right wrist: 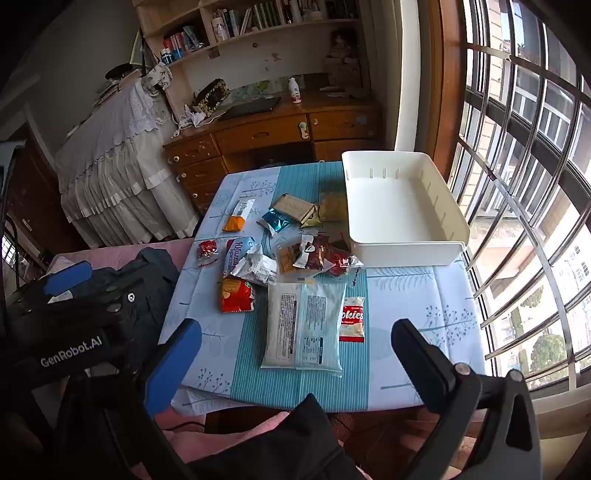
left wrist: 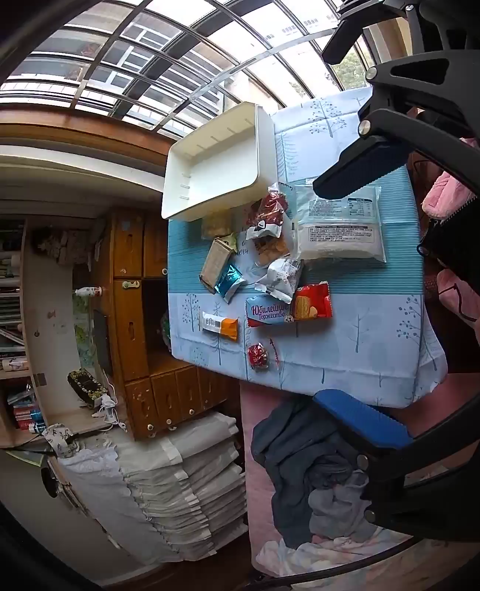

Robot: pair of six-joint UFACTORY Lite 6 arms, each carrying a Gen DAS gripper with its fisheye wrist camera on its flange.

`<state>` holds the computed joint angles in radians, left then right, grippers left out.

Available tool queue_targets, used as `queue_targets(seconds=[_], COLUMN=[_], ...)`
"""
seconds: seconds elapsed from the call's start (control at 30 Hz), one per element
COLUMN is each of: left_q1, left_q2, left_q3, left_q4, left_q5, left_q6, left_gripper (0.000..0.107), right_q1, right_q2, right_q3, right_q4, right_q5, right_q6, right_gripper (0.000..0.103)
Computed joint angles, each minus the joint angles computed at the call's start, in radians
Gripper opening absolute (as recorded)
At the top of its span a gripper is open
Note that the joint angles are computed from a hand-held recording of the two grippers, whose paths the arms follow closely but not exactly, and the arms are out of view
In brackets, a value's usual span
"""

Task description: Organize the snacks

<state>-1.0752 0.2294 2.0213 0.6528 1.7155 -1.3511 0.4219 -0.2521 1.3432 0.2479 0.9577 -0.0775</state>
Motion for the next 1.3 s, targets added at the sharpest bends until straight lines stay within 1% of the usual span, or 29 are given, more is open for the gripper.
queue_targets(seconds=[0.2,0.23,0.3,0.5,0.67,0.83,1.07,1.3], left_q1=[-0.005,-0.003,-0.001,0.021,0.041,0.068,0.126,0.167], left_q2=[-0.008,-0.024,-0.031,-0.041,-0.071,-0.122,-0.187,-0.284], left_q3=[-0.003,-0.041,-0.057,-0.055,-0.093,-0.155,-0.246,-0.370], left_q4=[0.003,0.003,0.005,0.006,-0.005,-0.012,-0.055,-0.085], left_q5=[-0.001,-0.018,-0.029,-0.051,-0.085,-0.145,-0.215,-0.284], left_q6=[-0.013,-0.026,-0.030,-0.004,0.005,0.018,0.071,0.101], left_gripper=[0.102,0.102,0.102,0.102,0.102,0.102,0.102,0.102], right_q1=[0.001,0.000,0.000,-0.008,0.007,0.020,0.082,0.182], right_q2=[0.013,0.015,0.018,0.029,0.063,0.076,0.057,0.018], right_q3=[0.007,0.008,0.009,0.003,0.031,0.037,0.021,-0.021], right_q4=[-0.003,-0.003,-0.003,0.015,0.005,0.006,-0.072,-0.198], right_q5=[-0.003,-0.003,-0.003,-0.006,-0.009,-0.013,-0.033,-0.061], right_q6=[0.002,0.004,0.008,-0.002,0.028,0.044,0.142,0.315], right_gripper=[0.103,0.103,0.103,0.103,0.103,0.103,0.103,0.103])
